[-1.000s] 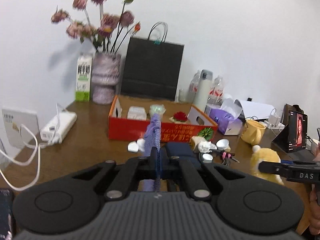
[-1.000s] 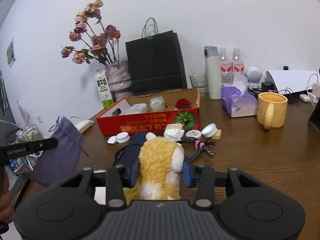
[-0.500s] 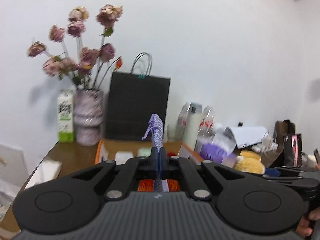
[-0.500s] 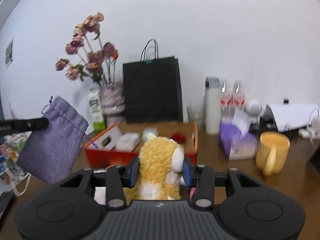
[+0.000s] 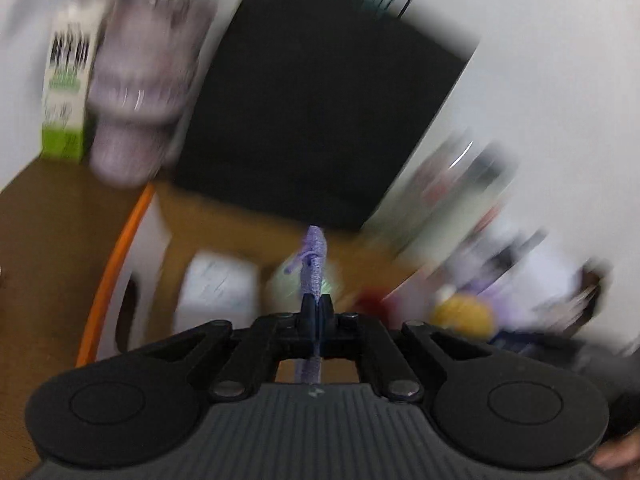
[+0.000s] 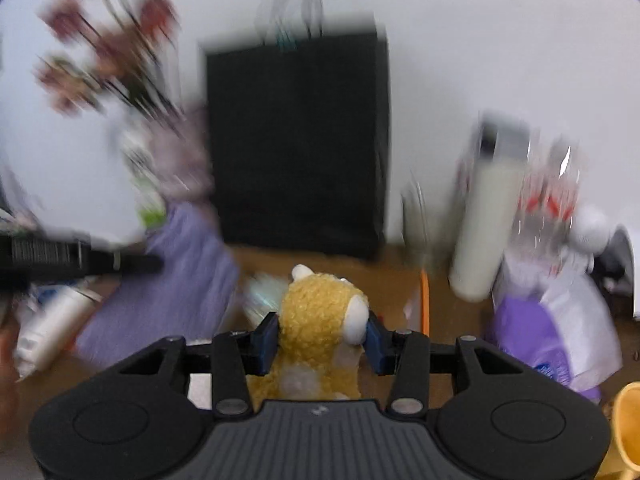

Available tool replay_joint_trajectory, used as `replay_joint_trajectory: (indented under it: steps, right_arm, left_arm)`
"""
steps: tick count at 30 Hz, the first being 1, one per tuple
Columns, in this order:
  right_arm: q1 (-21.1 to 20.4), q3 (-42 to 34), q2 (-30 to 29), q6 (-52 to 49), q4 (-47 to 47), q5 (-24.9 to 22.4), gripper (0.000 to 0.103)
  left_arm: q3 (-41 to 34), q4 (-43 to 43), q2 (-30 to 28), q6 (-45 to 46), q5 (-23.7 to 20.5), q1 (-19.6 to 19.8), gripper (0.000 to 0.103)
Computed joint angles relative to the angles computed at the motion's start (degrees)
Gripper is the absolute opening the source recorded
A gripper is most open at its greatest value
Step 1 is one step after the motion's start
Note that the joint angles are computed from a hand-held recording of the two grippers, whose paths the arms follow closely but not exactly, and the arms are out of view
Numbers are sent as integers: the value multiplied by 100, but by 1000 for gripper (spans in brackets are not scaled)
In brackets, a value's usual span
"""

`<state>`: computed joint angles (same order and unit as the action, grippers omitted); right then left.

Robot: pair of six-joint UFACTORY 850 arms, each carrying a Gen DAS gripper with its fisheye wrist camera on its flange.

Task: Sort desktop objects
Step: 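Lift the purple pouch and plush alpaca into the cardboard box with both tools, then release both items in the box and withdraw both tools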

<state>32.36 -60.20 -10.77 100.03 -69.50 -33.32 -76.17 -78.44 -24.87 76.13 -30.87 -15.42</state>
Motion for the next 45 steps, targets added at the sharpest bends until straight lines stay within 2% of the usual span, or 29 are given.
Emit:
replay_joint_trajectory:
  steps: [2, 4, 6, 8, 9, 10, 11, 13, 15, 16, 18, 20, 23, 28, 30, 33, 36, 39, 43, 45]
  right_arm:
    - [-67, -354, -447, -1077, 818, -263, 43]
    - [-133, -493, -636, -1877, 1461, -223, 46]
    - [-205, -511, -675, -2212, 1946, -126, 48]
    - [-236, -481, -645, -2243, 2020, -79, 48]
    - [-238, -511, -655, -2316, 2075, -121, 50]
    - [-208, -539, -661, -2323, 2107, -221, 54]
    - [-158, -553, -654, -2298, 2115, -354, 57]
    - [-37, -543, -561, -2166, 1993, -551, 74]
    - [138, -450, -393, -1860, 1672, -674, 81]
    - [227, -424, -330, -1689, 1541, -784, 81]
    - [388, -366, -198, -1361, 1298, -918, 81]
    - [524, -274, -55, -1023, 1069, -887, 81]
    - [907, 3, 195, -23, 469, -972, 87]
    - [1707, 472, 381, 1590, -482, -1382, 89]
    - [1985, 554, 314, 1838, -501, -1666, 90]
    - [2425, 663, 203, 2312, -431, -2172, 90]
    - [2884, 874, 151, 3015, -540, -2522, 90]
    - [3326, 964, -13, 3394, -456, -2921, 90]
    - [3783, 1008, -206, 3538, -363, -3179, 91]
    - [3931, 1083, -189, 3714, -385, -3135, 92]
  left_arm:
    - [85, -69, -109, 373, 244, -75, 3]
    - [197, -287, -105, 854, 226, -66, 4]
    - [267, -288, -55, 1168, 599, -147, 6]
    - [281, 229, -20, 861, 782, -237, 14]
    - [306, 327, 4, 819, 702, -229, 38]
    - [337, 343, 33, 840, 526, -194, 70]
    - [424, 166, 114, 1022, 376, -149, 76]
    - [699, -419, 370, 1694, 255, -88, 82]
    - [1000, -628, 703, 1931, 394, -70, 93]
    - [1126, -901, 834, 2125, 457, -57, 98]
    - [1525, -1666, 1204, 2656, 533, 24, 102]
    - [1786, -2042, 1460, 2857, 527, 98, 103]
    - [2201, -2240, 1850, 3102, 397, 305, 103]
    - [2966, -2676, 2462, 3774, 283, 612, 103]
    - [3252, -2671, 2660, 3986, 224, 727, 103]
    - [3690, -2934, 2983, 4411, 373, 770, 103]
    - [4196, -3104, 3280, 4769, 69, 959, 103]
    - [4624, -3235, 3510, 5202, 0, 1065, 103]
    - [4989, -2892, 3710, 5231, -123, 1278, 103]
    - [5119, -2674, 3813, 5008, -199, 1395, 103]
